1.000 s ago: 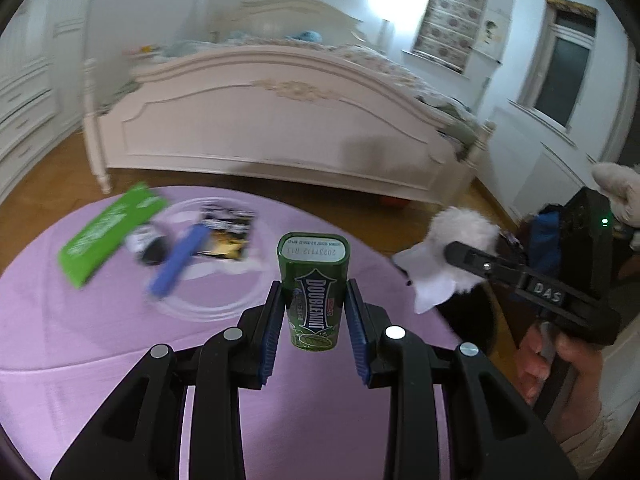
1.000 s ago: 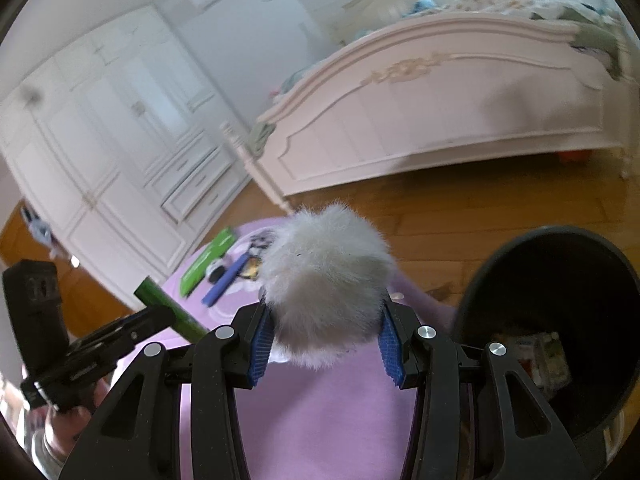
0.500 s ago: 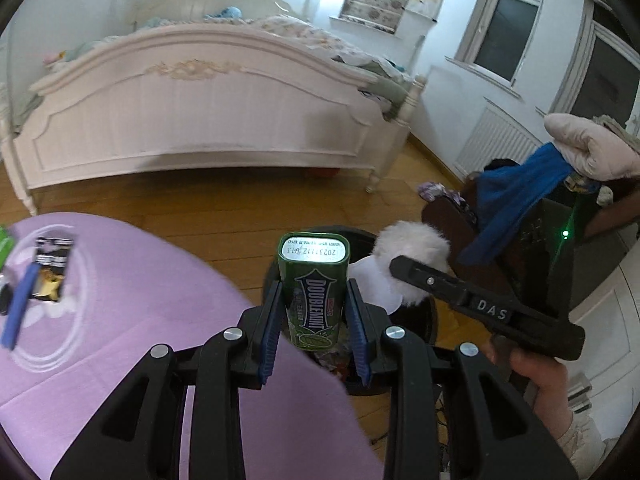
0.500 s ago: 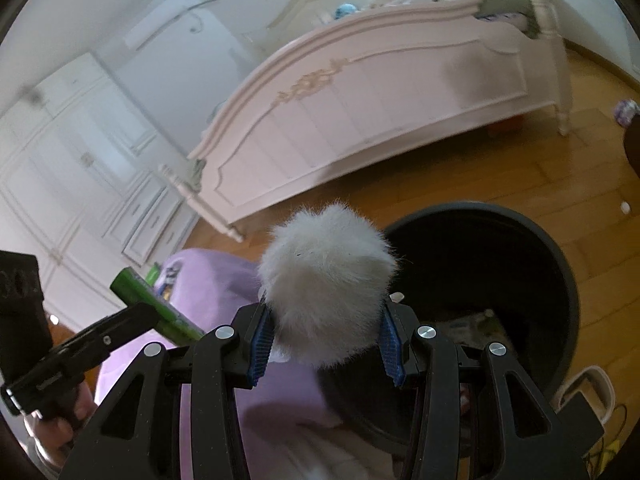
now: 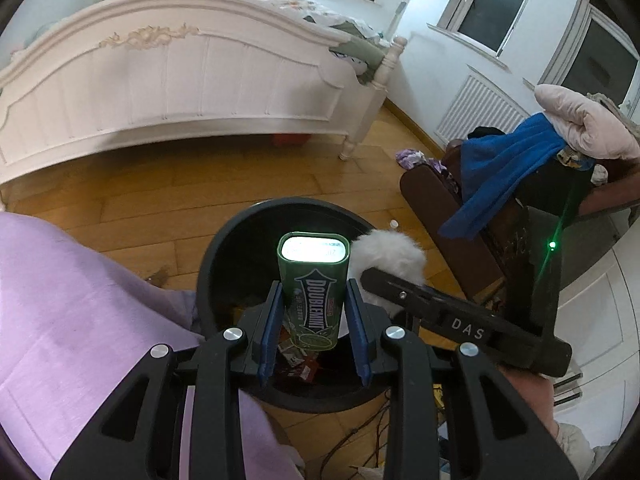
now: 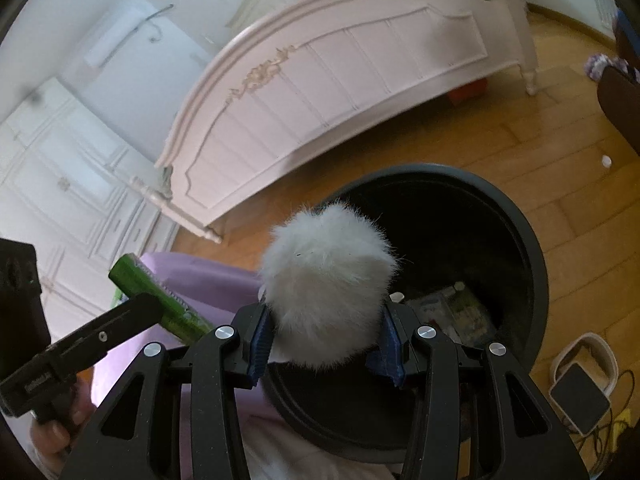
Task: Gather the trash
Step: 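Carry the gum bottle and fluffy ball over the black bin and open both tools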
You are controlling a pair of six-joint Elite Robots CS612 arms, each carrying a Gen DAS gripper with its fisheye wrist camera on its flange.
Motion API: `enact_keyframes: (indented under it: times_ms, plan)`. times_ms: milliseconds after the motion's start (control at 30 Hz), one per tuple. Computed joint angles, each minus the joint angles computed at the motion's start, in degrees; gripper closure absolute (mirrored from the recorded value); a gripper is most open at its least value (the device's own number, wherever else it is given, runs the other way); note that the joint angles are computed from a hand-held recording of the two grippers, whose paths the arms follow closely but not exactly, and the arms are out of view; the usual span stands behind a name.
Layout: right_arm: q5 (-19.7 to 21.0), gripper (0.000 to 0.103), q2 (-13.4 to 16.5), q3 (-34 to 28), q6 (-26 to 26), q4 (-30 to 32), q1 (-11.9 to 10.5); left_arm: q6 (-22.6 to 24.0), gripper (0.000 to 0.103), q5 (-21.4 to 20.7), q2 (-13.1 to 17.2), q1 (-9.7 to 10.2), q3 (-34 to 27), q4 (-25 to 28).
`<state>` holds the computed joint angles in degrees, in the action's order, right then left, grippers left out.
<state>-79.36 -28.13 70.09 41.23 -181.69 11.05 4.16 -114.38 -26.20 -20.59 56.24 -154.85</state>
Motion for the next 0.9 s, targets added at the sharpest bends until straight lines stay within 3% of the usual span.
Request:
enact_keyframes:
  times_ms: [367,567,633,700,767,833,900]
  plan:
    - [0.6,0.056,0.4,0.5,1.2,0.6,-0.7,2.3,0.072,0.1,1.3,-0.76,-2.4,3.4]
    - [0.5,0.037,0.4,1.0,3.2,0.1,-0.9,3.2,0.069,2.2,1.3,-1.13,-2.7,4.2]
    - [0.3,0.036,0.2,1.3,3.4,-0.2,-0.9,3.1,0.069,1.9,1.2,-1.03,-2.5,3.6]
    - [0.0,0.036,0.1,1.4,3.5,-0.1,-0.8,2.9,0.056,2.1,0.9,-0.97,-1.9,2.7]
    - [-0.1,0.036,0.0,1.4,3.4,0.0,-0.7,2.4,0.035,2.9,0.4,-0.94,-0.6,0.1]
    - [-0.2,0.036,-0.1,1.3,3.3,0.3,-0.6,1.9,0.027,3.3,-0.1,-0.89,0.5,-1.9]
    - [-0.1,0.036,-0.1,1.2,3.0,0.5,-0.4,1.4,0.026,3.8,-0.5,-0.75,1.2,-3.3]
